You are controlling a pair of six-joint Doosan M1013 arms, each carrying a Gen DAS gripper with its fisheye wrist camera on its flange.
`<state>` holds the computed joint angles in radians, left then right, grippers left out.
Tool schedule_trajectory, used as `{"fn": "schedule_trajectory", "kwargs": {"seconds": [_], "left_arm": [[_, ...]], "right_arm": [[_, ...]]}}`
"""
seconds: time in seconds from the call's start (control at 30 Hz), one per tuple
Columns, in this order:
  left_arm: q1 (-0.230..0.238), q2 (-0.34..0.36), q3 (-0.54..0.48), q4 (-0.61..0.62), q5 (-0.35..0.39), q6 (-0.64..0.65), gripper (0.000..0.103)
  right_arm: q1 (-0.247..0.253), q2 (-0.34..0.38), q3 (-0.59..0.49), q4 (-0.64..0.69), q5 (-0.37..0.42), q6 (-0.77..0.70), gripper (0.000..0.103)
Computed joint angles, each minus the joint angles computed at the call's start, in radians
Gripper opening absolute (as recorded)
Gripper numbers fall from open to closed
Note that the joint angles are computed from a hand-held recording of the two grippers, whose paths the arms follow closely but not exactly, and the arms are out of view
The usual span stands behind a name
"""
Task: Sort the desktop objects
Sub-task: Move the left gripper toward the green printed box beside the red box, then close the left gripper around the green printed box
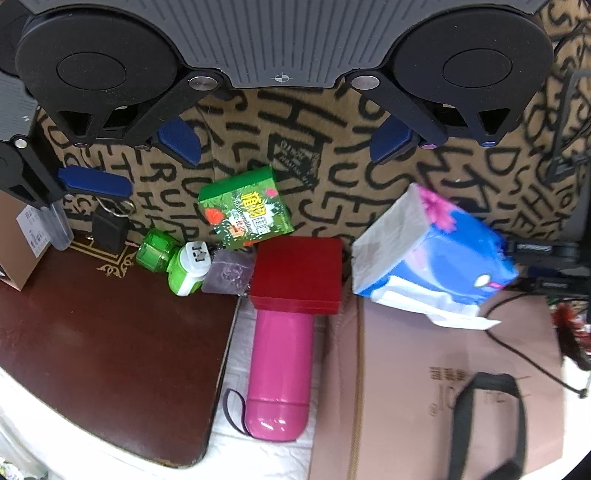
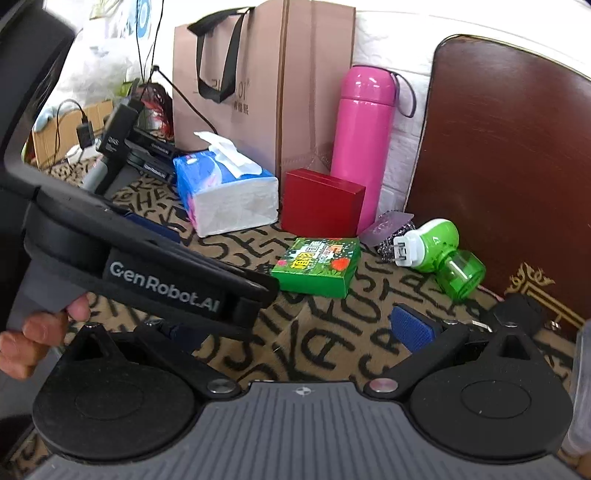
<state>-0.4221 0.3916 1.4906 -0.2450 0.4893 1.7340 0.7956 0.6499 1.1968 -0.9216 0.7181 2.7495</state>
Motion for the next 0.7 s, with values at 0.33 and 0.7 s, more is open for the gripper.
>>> {"fn": "schedule_trajectory", "kwargs": {"seconds": [0.33, 0.7], "left_arm": [[0.021, 0.076, -0.088, -0.16, 0.075, 0.122, 0.092], [0.036, 0.129, -0.151, -0.292, 0.146, 0.22, 0.087]], "right_arm": [[-0.039, 0.027, -0.018, -0.009, -0.057, -0.021, 0.096], [-0.058, 0.042, -0.026, 0.011, -0.105, -0.043, 0.083]]}}
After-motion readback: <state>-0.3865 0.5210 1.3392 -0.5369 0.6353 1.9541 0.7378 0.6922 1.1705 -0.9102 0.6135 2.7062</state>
